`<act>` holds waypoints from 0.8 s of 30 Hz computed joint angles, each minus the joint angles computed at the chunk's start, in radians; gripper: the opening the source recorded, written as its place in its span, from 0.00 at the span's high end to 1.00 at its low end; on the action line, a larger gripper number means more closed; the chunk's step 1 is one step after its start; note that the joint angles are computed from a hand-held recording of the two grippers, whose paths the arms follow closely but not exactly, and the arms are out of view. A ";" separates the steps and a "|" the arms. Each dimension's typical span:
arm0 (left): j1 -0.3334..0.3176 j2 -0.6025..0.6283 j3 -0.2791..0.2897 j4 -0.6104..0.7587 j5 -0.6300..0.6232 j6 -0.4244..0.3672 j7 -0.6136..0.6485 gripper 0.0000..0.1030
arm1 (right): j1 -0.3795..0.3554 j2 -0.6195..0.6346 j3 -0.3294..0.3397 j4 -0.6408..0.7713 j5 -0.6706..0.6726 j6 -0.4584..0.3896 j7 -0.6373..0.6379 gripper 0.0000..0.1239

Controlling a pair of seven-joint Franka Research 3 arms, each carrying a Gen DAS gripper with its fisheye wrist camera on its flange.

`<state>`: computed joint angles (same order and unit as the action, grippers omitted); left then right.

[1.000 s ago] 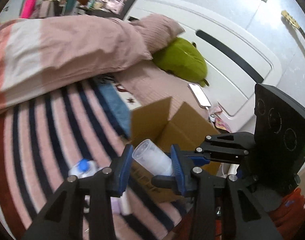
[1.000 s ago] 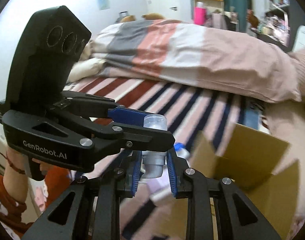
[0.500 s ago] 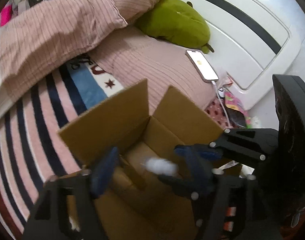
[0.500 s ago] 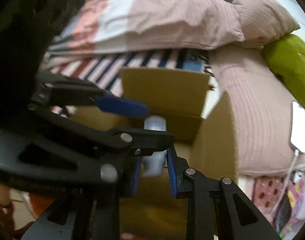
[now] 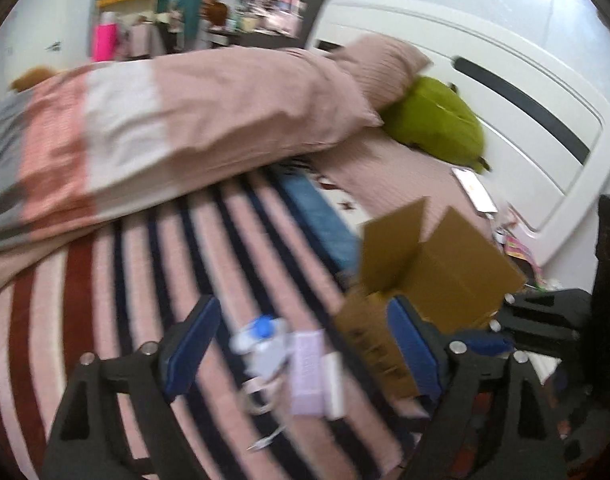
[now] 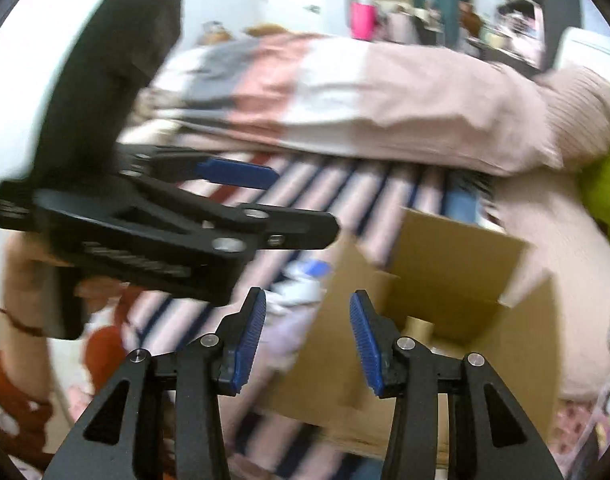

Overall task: Organize rigid objects
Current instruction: 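Lower the spray bottle into the cardboard box and release it, then grasp the clear tape roll with the right gripper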

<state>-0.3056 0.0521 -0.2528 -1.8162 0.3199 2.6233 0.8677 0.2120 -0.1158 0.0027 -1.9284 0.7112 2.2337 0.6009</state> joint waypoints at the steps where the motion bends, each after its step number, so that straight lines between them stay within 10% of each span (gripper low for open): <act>1: 0.007 -0.038 0.009 -0.058 0.017 0.019 -0.029 0.18 | 0.009 -0.002 0.007 -0.001 0.009 -0.015 -0.003 0.68; 8: 0.068 -0.222 0.028 -0.391 0.052 0.156 -0.144 0.18 | 0.083 0.067 0.078 -0.036 -0.090 0.026 0.056 0.67; 13: 0.090 -0.271 0.025 -0.521 0.035 0.228 -0.175 0.18 | 0.118 0.192 0.097 -0.052 -0.288 0.229 0.172 0.51; 21: 0.094 -0.292 0.027 -0.593 -0.006 0.281 -0.177 0.18 | 0.121 0.319 0.102 0.008 -0.428 0.286 0.202 0.53; 24: 0.095 -0.292 0.021 -0.587 -0.005 0.273 -0.175 0.18 | 0.124 0.332 0.101 0.027 -0.446 0.265 0.214 0.67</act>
